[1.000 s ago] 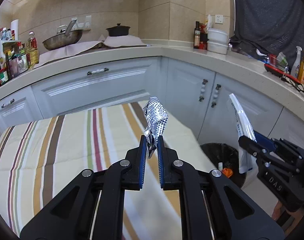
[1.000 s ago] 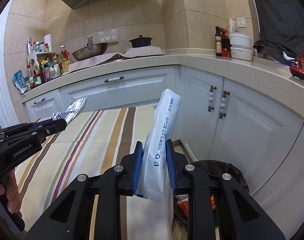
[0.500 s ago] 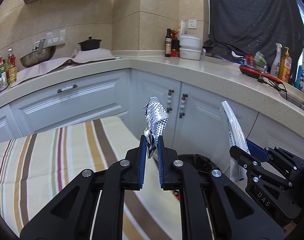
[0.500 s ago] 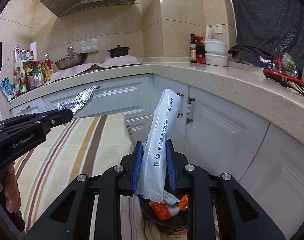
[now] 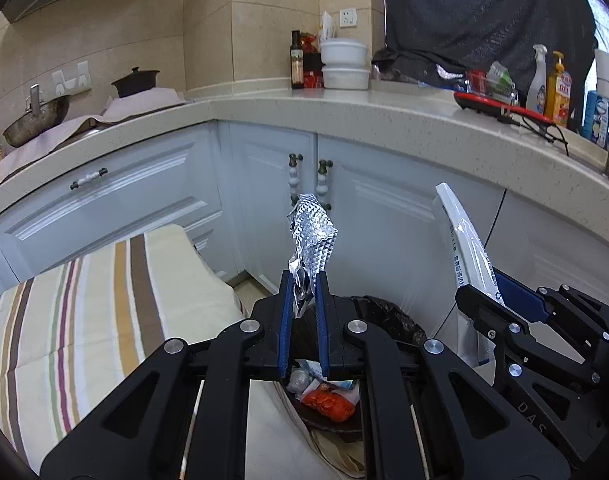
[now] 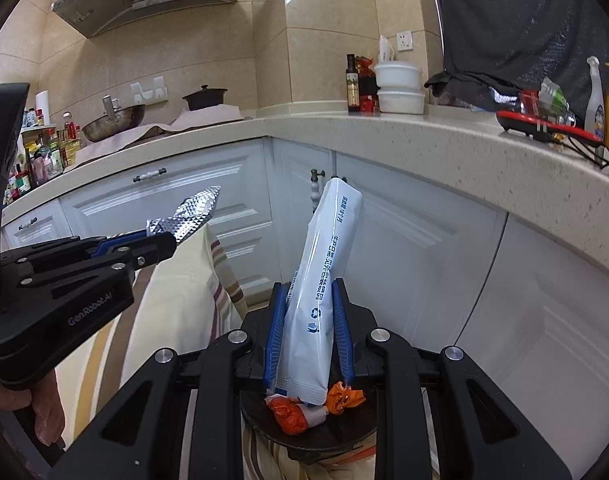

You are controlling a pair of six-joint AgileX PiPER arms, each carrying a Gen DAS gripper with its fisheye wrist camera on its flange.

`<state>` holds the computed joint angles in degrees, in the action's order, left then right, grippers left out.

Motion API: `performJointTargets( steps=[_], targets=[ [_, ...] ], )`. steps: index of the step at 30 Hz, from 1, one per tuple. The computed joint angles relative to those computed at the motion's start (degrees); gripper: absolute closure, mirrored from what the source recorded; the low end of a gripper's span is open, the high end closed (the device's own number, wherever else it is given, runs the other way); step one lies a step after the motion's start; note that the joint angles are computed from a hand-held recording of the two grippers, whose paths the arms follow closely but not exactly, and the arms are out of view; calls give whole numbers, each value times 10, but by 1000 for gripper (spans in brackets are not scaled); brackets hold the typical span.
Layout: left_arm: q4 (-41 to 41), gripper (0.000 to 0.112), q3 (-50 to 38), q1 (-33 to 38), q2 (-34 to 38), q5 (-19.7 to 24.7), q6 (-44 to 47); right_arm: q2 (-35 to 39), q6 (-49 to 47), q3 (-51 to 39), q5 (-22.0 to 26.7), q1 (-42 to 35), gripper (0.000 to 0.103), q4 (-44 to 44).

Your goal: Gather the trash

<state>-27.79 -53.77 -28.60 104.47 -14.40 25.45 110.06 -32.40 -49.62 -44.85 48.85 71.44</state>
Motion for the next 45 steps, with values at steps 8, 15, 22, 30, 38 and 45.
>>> performJointTargets(
  steps=[8,15,22,30,38,45],
  targets=[
    [-196,64,-81,-16,83,13,189,42,111,2,30,-61,62,-106],
    [-232,50,-94,-6,98,21,213,51,122,3,21,-63,52,-94],
    [-105,41,-36,0,46,5,87,18,64,11,-10,-26,44,-23],
    [-12,35,63,17,-55,-24,-7,-29,-5,15,-63,41,39,78],
    [53,28,171,43,-174,-41,-66,-52,-79,-7,-142,125,31,176],
    [118,23,248,81,-267,-34,-120,-53,-117,-35,-215,201,26,238]
  ],
)
